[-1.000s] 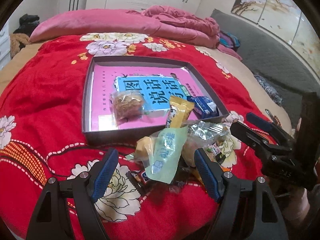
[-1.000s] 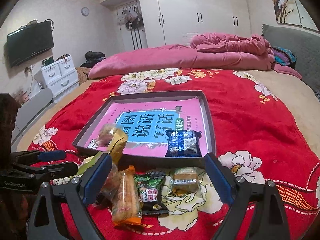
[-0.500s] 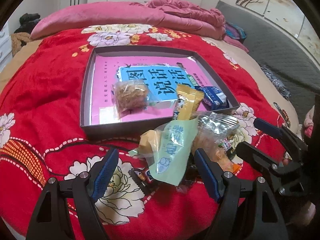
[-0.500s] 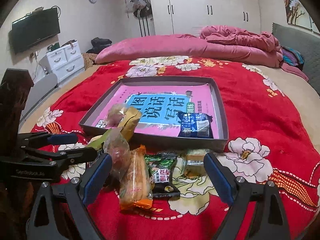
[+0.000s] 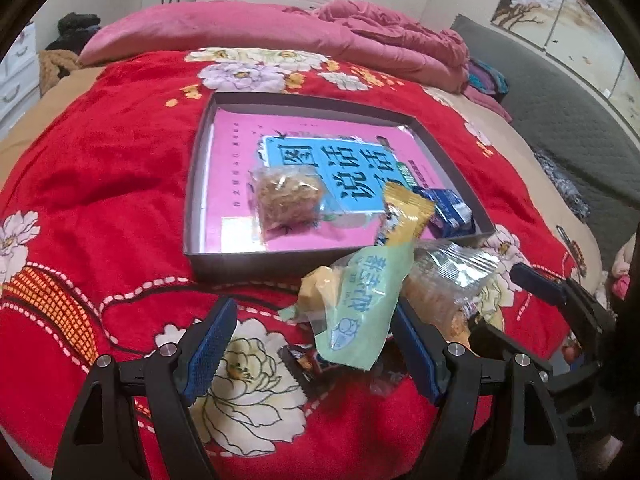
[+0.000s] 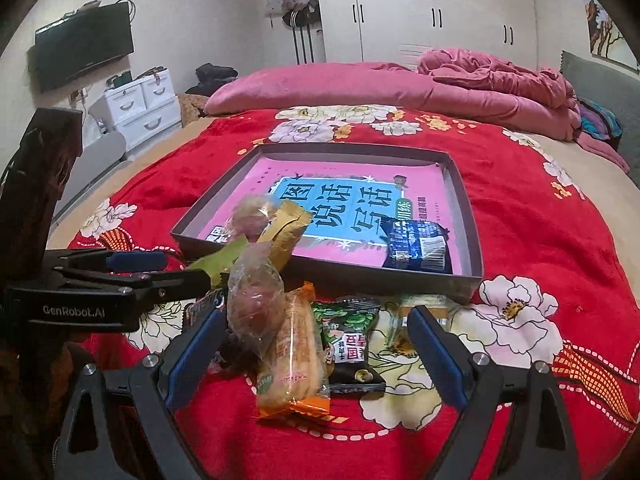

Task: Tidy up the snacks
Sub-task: 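Withdraw both open grippers from the tray back toward the snack pile, then grasp the clear bag holding a bread roll with the right gripper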

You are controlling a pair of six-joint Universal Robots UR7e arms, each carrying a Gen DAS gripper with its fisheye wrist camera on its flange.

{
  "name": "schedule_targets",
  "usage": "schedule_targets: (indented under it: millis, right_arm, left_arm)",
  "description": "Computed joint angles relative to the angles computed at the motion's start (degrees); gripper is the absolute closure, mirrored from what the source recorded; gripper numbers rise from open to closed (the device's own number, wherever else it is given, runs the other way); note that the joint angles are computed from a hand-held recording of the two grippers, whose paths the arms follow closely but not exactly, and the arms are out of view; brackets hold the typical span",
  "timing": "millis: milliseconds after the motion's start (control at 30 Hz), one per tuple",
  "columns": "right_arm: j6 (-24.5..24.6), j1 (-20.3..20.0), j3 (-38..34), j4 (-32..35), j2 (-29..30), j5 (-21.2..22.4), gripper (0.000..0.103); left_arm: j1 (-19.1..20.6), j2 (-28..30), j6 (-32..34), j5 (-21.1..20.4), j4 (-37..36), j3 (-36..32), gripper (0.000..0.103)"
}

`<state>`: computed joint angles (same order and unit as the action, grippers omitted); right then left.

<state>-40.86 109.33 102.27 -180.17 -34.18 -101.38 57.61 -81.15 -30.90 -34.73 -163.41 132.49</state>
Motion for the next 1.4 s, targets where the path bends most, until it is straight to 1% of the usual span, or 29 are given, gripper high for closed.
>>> schedule_targets:
  millis: [200, 467, 500, 567, 667, 700, 733, 767, 900, 1033, 1200, 1267, 1300, 1400]
  right_arm:
    - [-0.58, 0.35, -0.4, 0.42, 0.65, 0.35, 0.011]
    - [-1.03, 0.88, -1.84, 2.69, 2.21, 0.59, 0.038]
    - [-0.86, 0.91, -2.08, 3.09, 2.43, 0.51, 0.04]
    - [-0.5, 0.93, -2.5, 3.85, 2.7, 0.68, 0.047]
    - [-0.19, 0.87, -2.87, 4.66, 2.89, 1.14, 0.049]
    - [-0.31, 0.87, -2.94, 4.91, 2.93, 1.31, 0.051]
    - [-0.5, 0.83, -2.99, 5.18, 2.92, 1.56, 0.054]
    - [-0.77, 0.87, -3.04, 5.44, 2.95, 1.74, 0.057]
    - [-1.96, 1.22, -3.25, 6.06, 3.39, 1.75, 0.064]
    - [-2.72, 1.47, -3.46, 6.05, 3.89, 1.12, 0.066]
    - [-1.95, 1.09, -3.38, 6.55, 3.36, 2.21, 0.067]
    - [-1.57, 0.91, -3.3, 6.71, 3.02, 2.65, 0.067]
    - [-1.34, 0.8, -3.21, 6.64, 2.81, 2.88, 0.067]
    - [-0.4, 0.4, -3.14, 6.64, 2.26, 3.7, 0.067]
  left_arm:
    - [1.55, -0.68, -1.32, -1.46, -1.51, -0.03, 0.024]
    - [2.67, 0.44, 0.61, -2.56, -2.66, -0.99, 0.025]
    - [2.82, 0.68, 0.86, -2.74, -2.61, -1.21, 0.025]
    - [3.16, 1.04, 1.24, -3.21, -2.46, -1.59, 0.03]
    - [3.62, 1.54, 1.2, -3.48, -1.38, -2.23, 0.032]
    - [3.79, 1.69, 1.36, -3.72, -1.35, -2.4, 0.034]
    - [3.98, 1.78, 1.63, -4.14, -1.5, -2.5, 0.04]
    - [4.2, 1.9, 1.75, -4.55, -1.34, -2.68, 0.043]
    - [4.54, 2.39, 2.18, -5.2, -1.23, -3.19, 0.045]
    - [5.14, 2.85, 2.03, -5.86, -0.99, -3.71, 0.046]
    - [5.73, 3.62, 2.18, -6.5, -0.59, -4.53, 0.047]
    - [6.03, 3.99, 2.58, -7.28, -0.73, -4.89, 0.053]
    - [6.06, 4.24, 2.76, -7.27, -0.68, -5.08, 0.053]
    - [6.31, 4.73, 3.28, -7.82, -0.76, -5.48, 0.059]
